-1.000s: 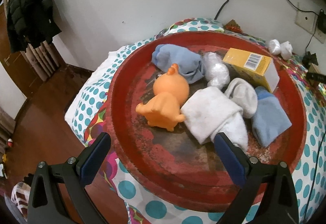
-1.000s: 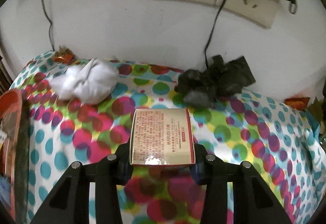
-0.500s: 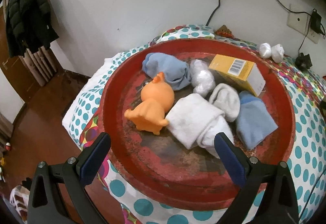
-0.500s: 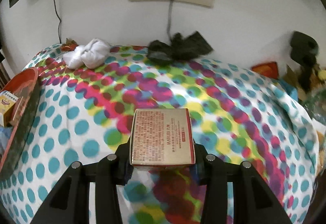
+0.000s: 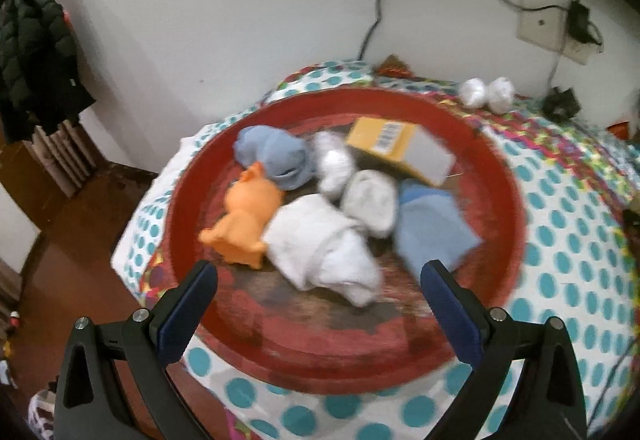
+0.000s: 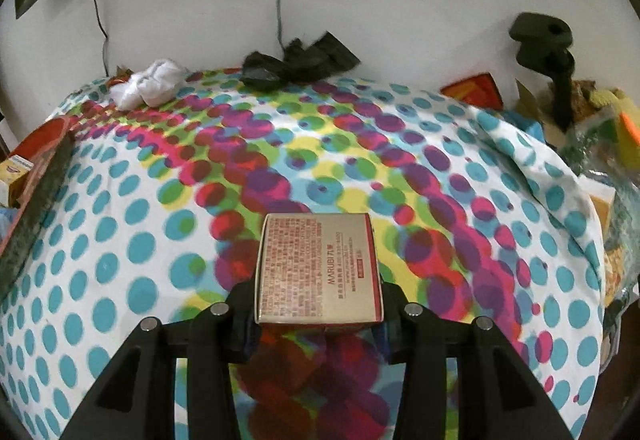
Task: Organize objects
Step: 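Lift the tan box with the right gripper while the left gripper reaches toward the white sock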
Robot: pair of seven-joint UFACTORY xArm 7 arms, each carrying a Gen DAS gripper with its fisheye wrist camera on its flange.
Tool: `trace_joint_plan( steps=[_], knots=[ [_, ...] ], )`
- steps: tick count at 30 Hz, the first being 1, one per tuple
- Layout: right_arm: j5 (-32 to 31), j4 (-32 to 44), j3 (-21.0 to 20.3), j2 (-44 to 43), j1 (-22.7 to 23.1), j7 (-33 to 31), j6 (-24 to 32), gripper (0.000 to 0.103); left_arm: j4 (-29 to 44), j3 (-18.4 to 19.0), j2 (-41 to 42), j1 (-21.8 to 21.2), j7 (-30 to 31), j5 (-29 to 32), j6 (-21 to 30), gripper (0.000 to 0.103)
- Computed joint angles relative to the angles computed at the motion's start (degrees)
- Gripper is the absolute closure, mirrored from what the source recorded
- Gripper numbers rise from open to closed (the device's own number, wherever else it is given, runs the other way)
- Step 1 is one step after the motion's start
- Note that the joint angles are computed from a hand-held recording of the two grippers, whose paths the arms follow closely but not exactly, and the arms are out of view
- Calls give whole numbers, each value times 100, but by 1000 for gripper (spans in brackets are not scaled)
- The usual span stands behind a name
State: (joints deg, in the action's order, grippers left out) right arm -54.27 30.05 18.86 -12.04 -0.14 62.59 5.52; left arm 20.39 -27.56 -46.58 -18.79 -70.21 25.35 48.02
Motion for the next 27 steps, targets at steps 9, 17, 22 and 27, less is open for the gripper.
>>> trace_joint_plan(
  steps=[9,17,22,27],
  knots=[
    [207,-136,33,-60,-167,-234,-265,59,820,-338,822,6,53,274,-124,0],
    [336,-152,275,-87,-339,-331,-241,59,1907,-413,2403,106,-127,1205,-559,0],
    [423,-171,324,-89,-386,-380,-294,59,2717,35,3600,86,-20,1707,-1197,0],
    [461,-176,422,-96,-471,-403,-298,58,3712,628,4769,13,369,1821,-1735,0]
  ],
)
